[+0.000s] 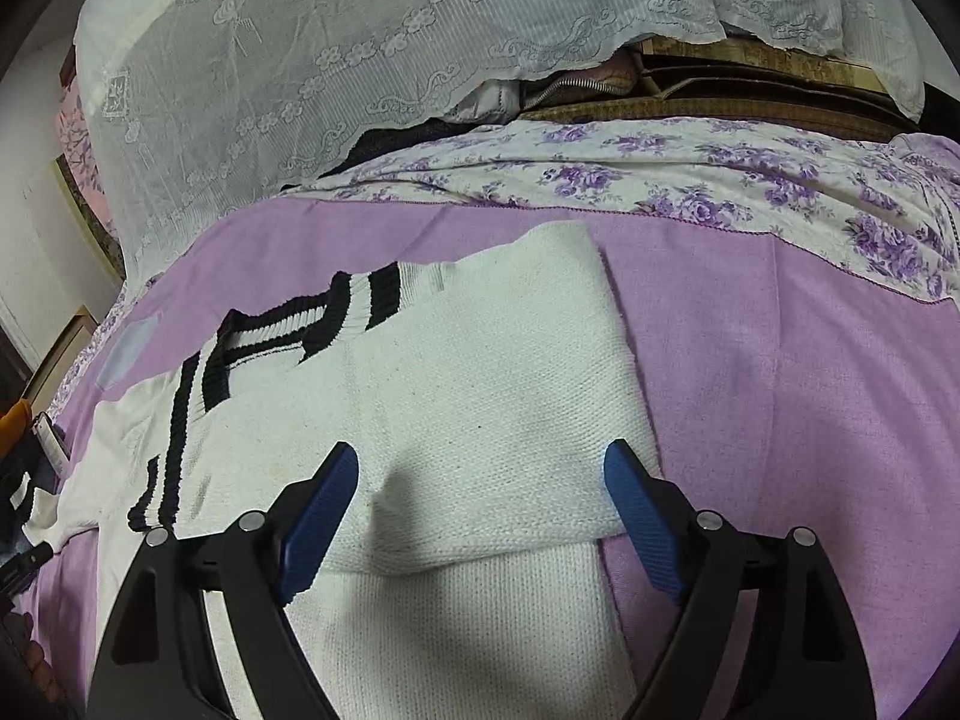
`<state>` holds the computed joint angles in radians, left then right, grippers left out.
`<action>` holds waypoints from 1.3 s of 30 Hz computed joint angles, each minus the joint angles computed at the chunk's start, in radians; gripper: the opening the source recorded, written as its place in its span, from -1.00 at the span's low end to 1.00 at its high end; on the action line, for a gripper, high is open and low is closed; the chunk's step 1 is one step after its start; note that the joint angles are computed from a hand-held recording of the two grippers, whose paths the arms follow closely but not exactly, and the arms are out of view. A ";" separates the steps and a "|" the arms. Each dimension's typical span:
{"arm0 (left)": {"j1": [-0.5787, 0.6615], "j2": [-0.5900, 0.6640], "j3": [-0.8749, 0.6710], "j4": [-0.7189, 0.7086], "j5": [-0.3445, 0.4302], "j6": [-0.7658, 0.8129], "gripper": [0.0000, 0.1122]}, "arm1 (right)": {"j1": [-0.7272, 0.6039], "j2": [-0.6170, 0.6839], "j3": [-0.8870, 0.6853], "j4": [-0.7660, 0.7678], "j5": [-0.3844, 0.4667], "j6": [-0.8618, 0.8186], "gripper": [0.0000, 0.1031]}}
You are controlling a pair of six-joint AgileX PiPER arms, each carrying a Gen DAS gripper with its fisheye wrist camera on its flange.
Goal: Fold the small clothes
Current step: 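Grasp the black-striped cuff of the other sleeve with the left gripper, then carry the cuff across the body with the left gripper and release it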
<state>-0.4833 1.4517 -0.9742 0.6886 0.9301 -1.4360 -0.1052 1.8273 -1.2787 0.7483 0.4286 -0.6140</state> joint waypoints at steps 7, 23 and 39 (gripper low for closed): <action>0.355 -0.055 0.086 -0.333 -0.304 0.252 0.76 | -0.007 -0.016 0.024 0.051 -0.014 -0.045 0.64; 0.481 -0.063 0.104 -0.450 -0.439 0.386 -0.43 | -0.004 -0.010 0.019 0.044 -0.014 -0.037 0.64; 0.205 -0.032 -0.140 -0.037 -0.114 0.156 -0.91 | -0.006 -0.010 0.016 0.043 -0.011 -0.036 0.64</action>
<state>-0.2780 1.4193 -1.1140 0.6514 0.8162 -1.2804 -0.1112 1.8177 -1.2627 0.7910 0.4174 -0.6497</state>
